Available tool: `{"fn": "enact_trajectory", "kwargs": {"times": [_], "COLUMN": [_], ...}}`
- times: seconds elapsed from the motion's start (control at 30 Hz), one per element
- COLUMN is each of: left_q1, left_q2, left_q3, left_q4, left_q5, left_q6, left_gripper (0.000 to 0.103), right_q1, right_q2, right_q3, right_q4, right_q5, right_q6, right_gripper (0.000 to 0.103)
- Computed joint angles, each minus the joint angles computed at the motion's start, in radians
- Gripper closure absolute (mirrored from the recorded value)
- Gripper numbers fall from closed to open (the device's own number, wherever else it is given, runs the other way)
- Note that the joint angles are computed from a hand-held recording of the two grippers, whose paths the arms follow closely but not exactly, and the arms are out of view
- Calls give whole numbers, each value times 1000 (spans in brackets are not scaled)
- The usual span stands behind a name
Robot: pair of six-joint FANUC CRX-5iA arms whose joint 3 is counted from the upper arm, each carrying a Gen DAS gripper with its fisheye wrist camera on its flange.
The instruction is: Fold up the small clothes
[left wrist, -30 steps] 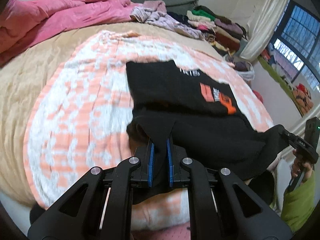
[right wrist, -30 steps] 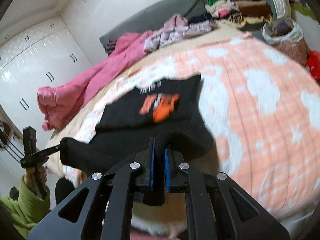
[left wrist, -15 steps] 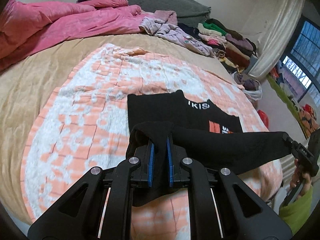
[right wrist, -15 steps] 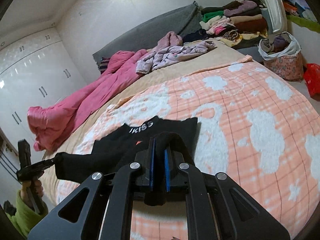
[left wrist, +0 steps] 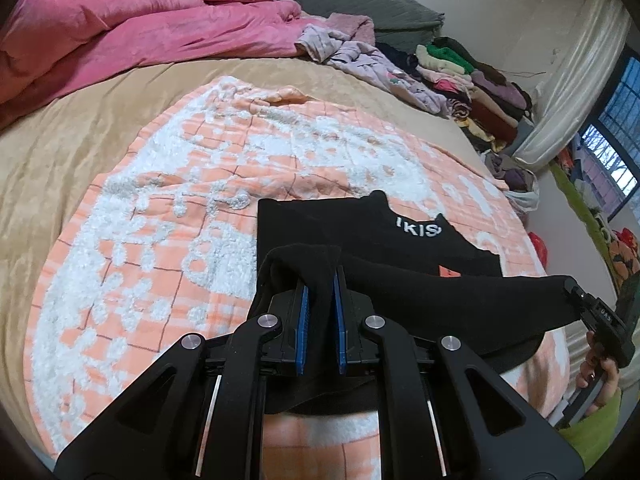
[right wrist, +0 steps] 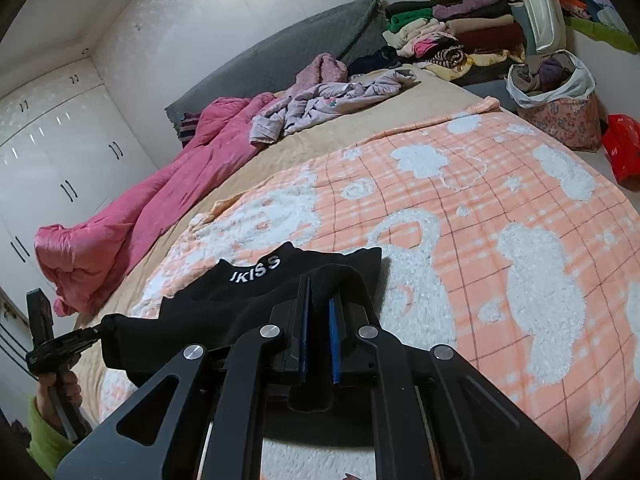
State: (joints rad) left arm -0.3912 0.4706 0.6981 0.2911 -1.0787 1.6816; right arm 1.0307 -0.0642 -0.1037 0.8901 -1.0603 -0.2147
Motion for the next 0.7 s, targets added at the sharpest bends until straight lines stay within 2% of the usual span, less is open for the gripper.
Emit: {"fn": "enact_trajectory", "kwargs": {"times": [0.4, 0.43, 0.53, 0.57, 0.6, 0.7], "left_q1": [-27, -29, -29, -30, -30, -35], "left_q2": [76, 82, 94, 93, 87, 54], "left_q3": [105, 115, 126, 125, 115, 79], "left_q4": [-120, -128, -131, -132, -129, -145], "left_q5": [-65, -69, -74, -72, -64, -27], "left_q6": [72, 76, 86, 86, 83, 81], "left_gripper": [95, 95, 90, 88, 83, 52], "right_q1": [-41, -41, -37, -34, -32, -18], "right_q2": [58, 62, 75, 73, 71, 64], "right_q3": [37, 39, 52, 47, 45, 35], "right_q4": [-102, -109, -118, -111, -108, -86], "right_q5": [-11, -14, -45, -50, -51, -68], "right_q6": [55, 58, 59, 47, 42, 29], "right_gripper": [95, 91, 55, 50, 50, 49]}}
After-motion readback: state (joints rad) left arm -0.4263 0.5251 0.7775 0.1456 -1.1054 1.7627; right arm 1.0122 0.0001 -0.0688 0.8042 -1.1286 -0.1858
